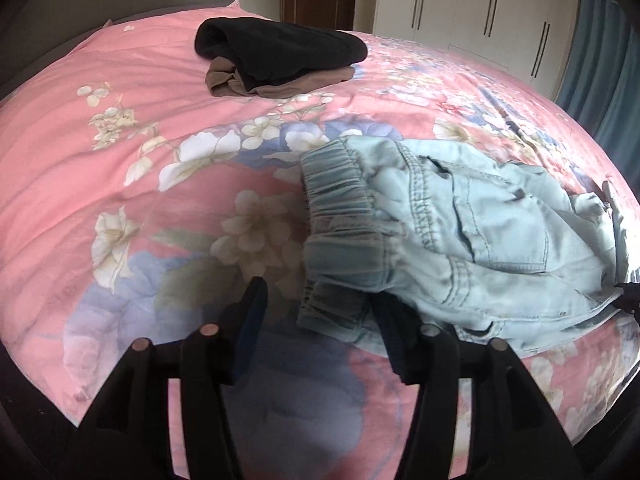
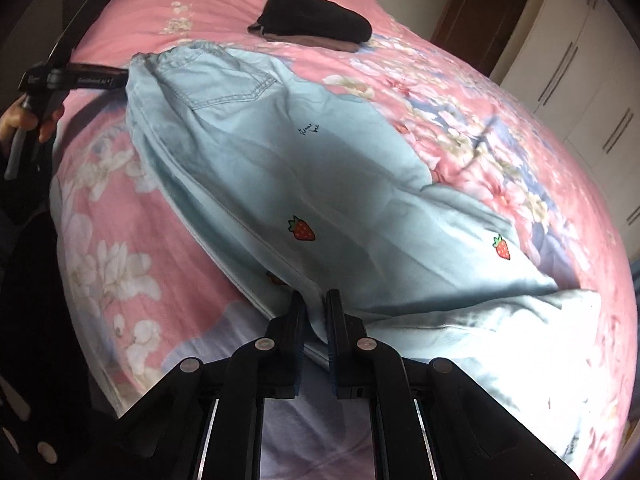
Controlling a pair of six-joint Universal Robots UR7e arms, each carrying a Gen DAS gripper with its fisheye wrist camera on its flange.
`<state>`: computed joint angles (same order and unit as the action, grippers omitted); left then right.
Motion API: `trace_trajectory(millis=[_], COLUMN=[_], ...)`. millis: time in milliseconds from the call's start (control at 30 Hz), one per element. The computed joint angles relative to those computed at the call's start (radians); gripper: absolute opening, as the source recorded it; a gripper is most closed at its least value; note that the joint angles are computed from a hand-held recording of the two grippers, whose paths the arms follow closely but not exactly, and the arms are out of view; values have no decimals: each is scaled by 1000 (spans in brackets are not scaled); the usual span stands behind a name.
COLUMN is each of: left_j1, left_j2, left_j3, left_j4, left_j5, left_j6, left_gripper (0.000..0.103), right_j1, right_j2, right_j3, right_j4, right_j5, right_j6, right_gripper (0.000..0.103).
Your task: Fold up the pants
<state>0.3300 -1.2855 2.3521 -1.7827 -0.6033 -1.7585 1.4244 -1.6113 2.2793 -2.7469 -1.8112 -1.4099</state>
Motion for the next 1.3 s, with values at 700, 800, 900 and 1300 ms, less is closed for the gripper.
trace_trajectory(millis=[700,800,900,1300], left_j1=[24,6,-20,64], left_j2=[269,261,249,633], left_j3=[-126,-140,-158,-448], left_j4=[-240,-188,-188,-946], left_j5=[-27,-19,-7,-166], left_j6=[268,202,160,1009], left_gripper=[60,61,61,61], right_j1=[-107,-189,-305,-423], right_j2=[-90,-133,-116,82], right_j3=[-20,-91,-222,-506], right_j4=[238,303,399,393], right_j5=[211,293,398,604], right_j6=[389,444,589,994], right_gripper=[29,38,39,39])
